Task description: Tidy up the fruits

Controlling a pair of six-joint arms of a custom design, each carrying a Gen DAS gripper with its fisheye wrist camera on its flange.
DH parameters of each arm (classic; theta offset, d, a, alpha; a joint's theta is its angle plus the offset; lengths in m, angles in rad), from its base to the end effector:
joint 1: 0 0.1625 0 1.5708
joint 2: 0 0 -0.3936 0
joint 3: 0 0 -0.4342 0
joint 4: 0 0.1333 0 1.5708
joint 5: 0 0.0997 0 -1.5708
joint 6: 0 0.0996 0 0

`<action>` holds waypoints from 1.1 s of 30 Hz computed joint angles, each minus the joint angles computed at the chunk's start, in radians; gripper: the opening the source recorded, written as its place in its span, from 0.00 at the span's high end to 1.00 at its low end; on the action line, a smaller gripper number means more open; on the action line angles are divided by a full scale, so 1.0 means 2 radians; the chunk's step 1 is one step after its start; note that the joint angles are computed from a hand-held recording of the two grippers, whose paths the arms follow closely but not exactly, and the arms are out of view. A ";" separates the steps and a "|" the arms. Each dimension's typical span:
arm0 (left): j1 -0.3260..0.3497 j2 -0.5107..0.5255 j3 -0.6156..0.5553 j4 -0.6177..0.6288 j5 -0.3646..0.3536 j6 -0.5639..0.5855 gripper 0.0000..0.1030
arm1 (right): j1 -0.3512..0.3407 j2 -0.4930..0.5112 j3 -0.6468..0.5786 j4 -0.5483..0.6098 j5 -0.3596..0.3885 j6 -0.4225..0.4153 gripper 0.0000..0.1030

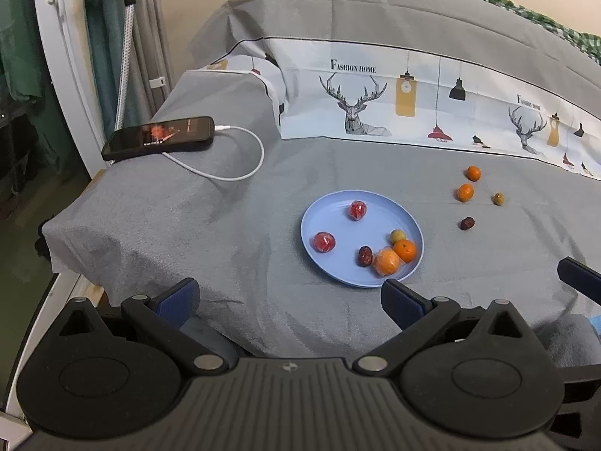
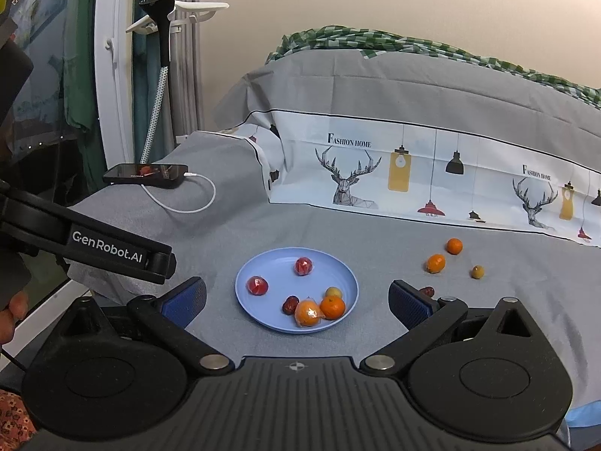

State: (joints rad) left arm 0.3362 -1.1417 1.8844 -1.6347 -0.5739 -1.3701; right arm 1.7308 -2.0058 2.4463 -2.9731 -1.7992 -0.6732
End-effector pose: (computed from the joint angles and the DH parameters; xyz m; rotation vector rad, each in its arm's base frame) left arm -0.4262 -0.3787 0.1221 0.2597 2.1162 -0.9027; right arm 0.1672 -0.3412 0.3606 0.8550 -2.2935 1.1620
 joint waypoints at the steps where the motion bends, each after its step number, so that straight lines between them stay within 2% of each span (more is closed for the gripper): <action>1: 0.001 0.000 0.000 -0.002 -0.001 0.002 0.00 | 0.000 0.001 0.001 -0.001 -0.001 0.000 0.01; 8: 0.012 0.008 -0.009 0.004 -0.007 0.014 0.00 | -0.002 0.018 -0.005 -0.004 -0.004 0.013 0.01; 16: 0.031 0.044 -0.043 -0.004 -0.010 0.050 0.00 | -0.023 0.036 -0.010 -0.030 0.002 0.016 0.01; 23: 0.059 0.099 -0.087 -0.053 -0.020 0.118 0.00 | -0.056 0.069 -0.027 -0.059 0.005 0.022 0.01; 27: 0.077 0.140 -0.125 -0.072 -0.023 0.161 0.00 | -0.077 0.101 -0.038 -0.101 -0.004 0.017 0.01; 33: 0.102 0.204 -0.187 -0.105 -0.030 0.219 0.00 | -0.114 0.143 -0.069 -0.127 -0.013 0.026 0.01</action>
